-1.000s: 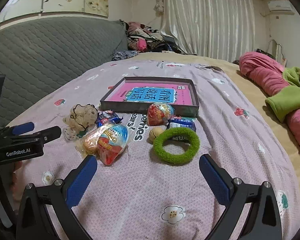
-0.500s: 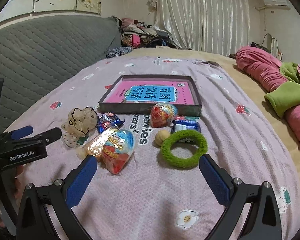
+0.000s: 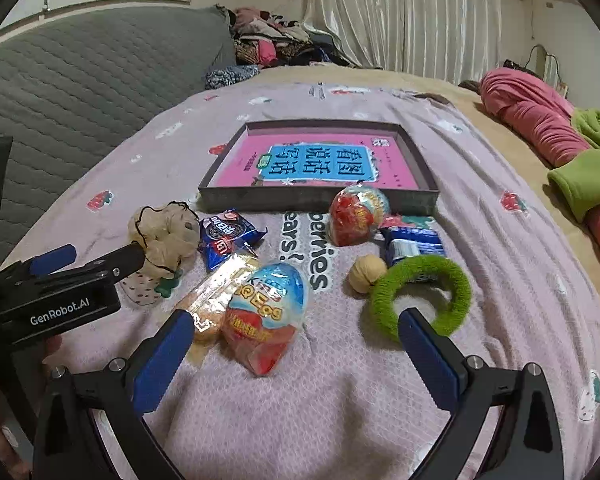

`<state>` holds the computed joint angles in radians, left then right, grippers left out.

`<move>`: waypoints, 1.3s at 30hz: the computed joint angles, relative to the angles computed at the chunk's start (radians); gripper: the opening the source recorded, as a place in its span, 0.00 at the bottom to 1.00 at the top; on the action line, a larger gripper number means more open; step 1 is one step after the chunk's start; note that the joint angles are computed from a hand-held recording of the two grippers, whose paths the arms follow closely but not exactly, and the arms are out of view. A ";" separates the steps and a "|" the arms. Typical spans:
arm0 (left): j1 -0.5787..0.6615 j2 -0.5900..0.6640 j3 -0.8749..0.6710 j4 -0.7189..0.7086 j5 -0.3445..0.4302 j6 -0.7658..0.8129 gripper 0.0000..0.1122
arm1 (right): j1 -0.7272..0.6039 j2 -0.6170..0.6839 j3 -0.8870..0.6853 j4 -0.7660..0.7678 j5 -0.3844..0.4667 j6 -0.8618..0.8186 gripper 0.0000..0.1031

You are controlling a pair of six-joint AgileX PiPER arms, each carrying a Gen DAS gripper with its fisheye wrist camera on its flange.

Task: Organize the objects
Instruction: 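Move left tool toward the beige mesh puff while right tool approaches the Kinder egg, then close left tool on the beige mesh puff while right tool grasps the Kinder egg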

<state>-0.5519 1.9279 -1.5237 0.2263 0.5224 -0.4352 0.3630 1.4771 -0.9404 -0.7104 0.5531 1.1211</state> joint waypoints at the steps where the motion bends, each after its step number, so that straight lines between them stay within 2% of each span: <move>1: 0.003 0.010 -0.012 -0.014 0.003 0.013 0.91 | -0.002 0.015 -0.010 0.003 0.001 -0.003 1.00; 10: -0.001 0.141 -0.176 -0.028 0.074 0.053 0.91 | -0.015 0.107 -0.072 -0.019 0.017 -0.004 0.97; 12: 0.001 0.157 -0.194 -0.037 0.086 0.068 0.91 | -0.017 0.128 -0.087 -0.009 0.022 -0.007 0.90; 16: 0.008 0.174 -0.210 -0.060 0.096 0.082 0.91 | -0.014 0.169 -0.112 0.010 0.034 -0.015 0.87; 18: 0.007 0.175 -0.209 -0.062 0.085 0.092 0.91 | -0.016 0.167 -0.101 -0.001 0.016 0.010 0.78; 20: 0.002 0.183 -0.217 -0.061 0.087 0.099 0.91 | -0.020 0.165 -0.094 -0.007 -0.005 0.033 0.75; 22: 0.003 0.194 -0.230 -0.085 0.094 0.128 0.88 | -0.029 0.179 -0.112 0.040 -0.006 -0.015 0.73; 26: 0.008 0.222 -0.263 -0.163 0.121 0.204 0.88 | -0.054 0.196 -0.122 0.133 -0.042 -0.107 0.61; 29: 0.012 0.228 -0.266 -0.192 0.112 0.228 0.86 | -0.068 0.196 -0.112 0.144 -0.081 -0.118 0.60; 30: 0.013 0.233 -0.273 -0.196 0.117 0.230 0.78 | -0.075 0.195 -0.108 0.155 -0.094 -0.134 0.59; 31: 0.015 0.238 -0.280 -0.204 0.120 0.234 0.64 | -0.081 0.194 -0.104 0.170 -0.106 -0.150 0.59; 32: 0.019 0.247 -0.294 -0.218 0.129 0.242 0.58 | -0.088 0.192 -0.100 0.186 -0.119 -0.167 0.58; 35: 0.025 0.260 -0.313 -0.233 0.140 0.255 0.55 | -0.097 0.192 -0.095 0.199 -0.139 -0.186 0.57; 37: 0.025 0.262 -0.318 -0.242 0.141 0.267 0.48 | -0.096 0.188 -0.090 0.192 -0.146 -0.186 0.57; 39: 0.024 0.253 -0.306 -0.247 0.130 0.277 0.28 | -0.096 0.180 -0.082 0.179 -0.153 -0.175 0.56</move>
<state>-0.5282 2.1811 -1.8296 -0.0211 0.6522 -0.1581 0.2668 1.6573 -1.0220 -0.5315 0.4000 0.9460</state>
